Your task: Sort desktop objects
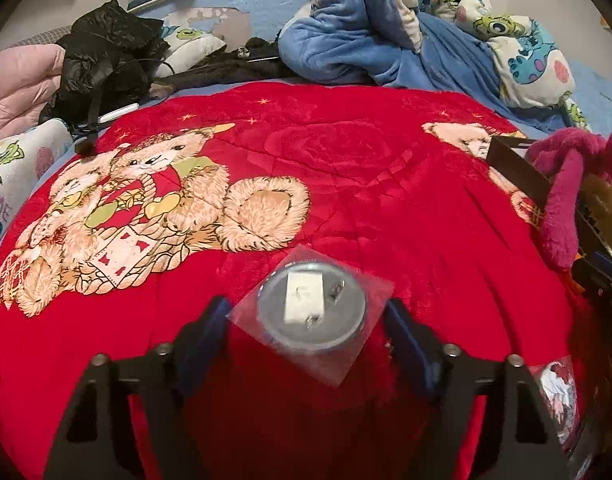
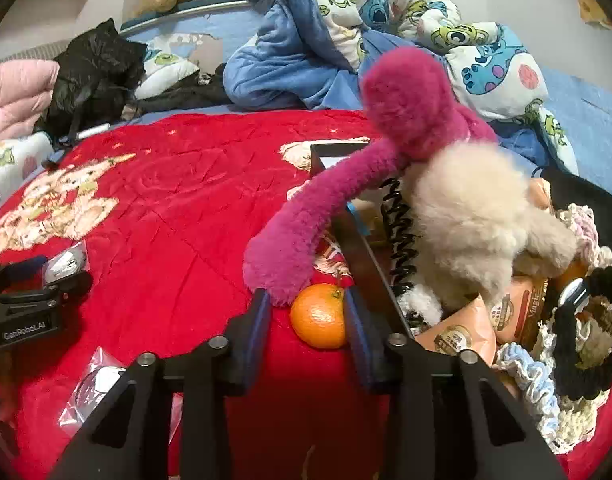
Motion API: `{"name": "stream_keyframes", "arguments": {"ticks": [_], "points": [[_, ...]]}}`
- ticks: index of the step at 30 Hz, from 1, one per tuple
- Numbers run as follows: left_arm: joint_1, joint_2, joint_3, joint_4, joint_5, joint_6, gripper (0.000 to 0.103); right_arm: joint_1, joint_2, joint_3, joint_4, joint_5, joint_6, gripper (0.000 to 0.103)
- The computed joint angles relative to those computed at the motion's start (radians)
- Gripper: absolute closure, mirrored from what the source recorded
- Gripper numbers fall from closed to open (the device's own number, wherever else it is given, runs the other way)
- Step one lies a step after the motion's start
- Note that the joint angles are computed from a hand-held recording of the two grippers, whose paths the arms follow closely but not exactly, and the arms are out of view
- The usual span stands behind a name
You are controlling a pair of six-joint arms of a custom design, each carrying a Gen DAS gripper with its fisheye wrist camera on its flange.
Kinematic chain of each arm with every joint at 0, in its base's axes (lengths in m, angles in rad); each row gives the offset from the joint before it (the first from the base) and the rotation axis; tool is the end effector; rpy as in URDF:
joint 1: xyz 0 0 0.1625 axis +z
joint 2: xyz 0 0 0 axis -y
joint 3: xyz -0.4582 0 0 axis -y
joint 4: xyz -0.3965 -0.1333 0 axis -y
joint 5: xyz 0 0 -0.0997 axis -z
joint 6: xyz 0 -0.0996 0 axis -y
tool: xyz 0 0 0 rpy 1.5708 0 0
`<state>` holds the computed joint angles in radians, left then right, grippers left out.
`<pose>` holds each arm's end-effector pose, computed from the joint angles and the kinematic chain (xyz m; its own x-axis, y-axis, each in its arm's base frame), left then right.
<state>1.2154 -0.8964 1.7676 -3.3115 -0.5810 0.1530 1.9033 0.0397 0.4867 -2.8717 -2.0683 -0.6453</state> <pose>-0.0223 -0.6824 0.2579 -0.6940 -0.3108 -0.6495 0.3342 0.6600 -0.6729 0.3857 -0.8540 -0.0477 -0.6103 -0.3835 0.6931 -0.7515 0.5570 -0.3536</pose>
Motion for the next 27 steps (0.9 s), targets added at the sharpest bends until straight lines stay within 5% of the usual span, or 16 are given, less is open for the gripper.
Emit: {"name": "stream_keyframes", "arguments": {"ticks": [4, 10, 13, 21, 27], "points": [[-0.009, 0.01, 0.006, -0.041, 0.003, 0.05, 0.042, -0.007, -0.022, 0.034, -0.015, 0.023, 0.021, 0.076], [-0.02, 0.023, 0.013, -0.131, 0.033, 0.11, 0.048, -0.014, -0.044, 0.068, -0.026, 0.058, 0.054, 0.083], [-0.025, 0.023, 0.025, -0.183, 0.024, 0.141, 0.078, -0.019, -0.059, 0.092, -0.033, 0.08, 0.068, 0.085], [-0.043, 0.051, 0.023, -0.268, 0.069, 0.231, 0.082, -0.034, -0.104, 0.164, -0.052, 0.15, 0.104, 0.089], [-0.03, 0.008, 0.063, -0.262, -0.006, 0.151, 0.084, -0.047, -0.151, 0.249, -0.095, 0.233, 0.123, 0.094]]}}
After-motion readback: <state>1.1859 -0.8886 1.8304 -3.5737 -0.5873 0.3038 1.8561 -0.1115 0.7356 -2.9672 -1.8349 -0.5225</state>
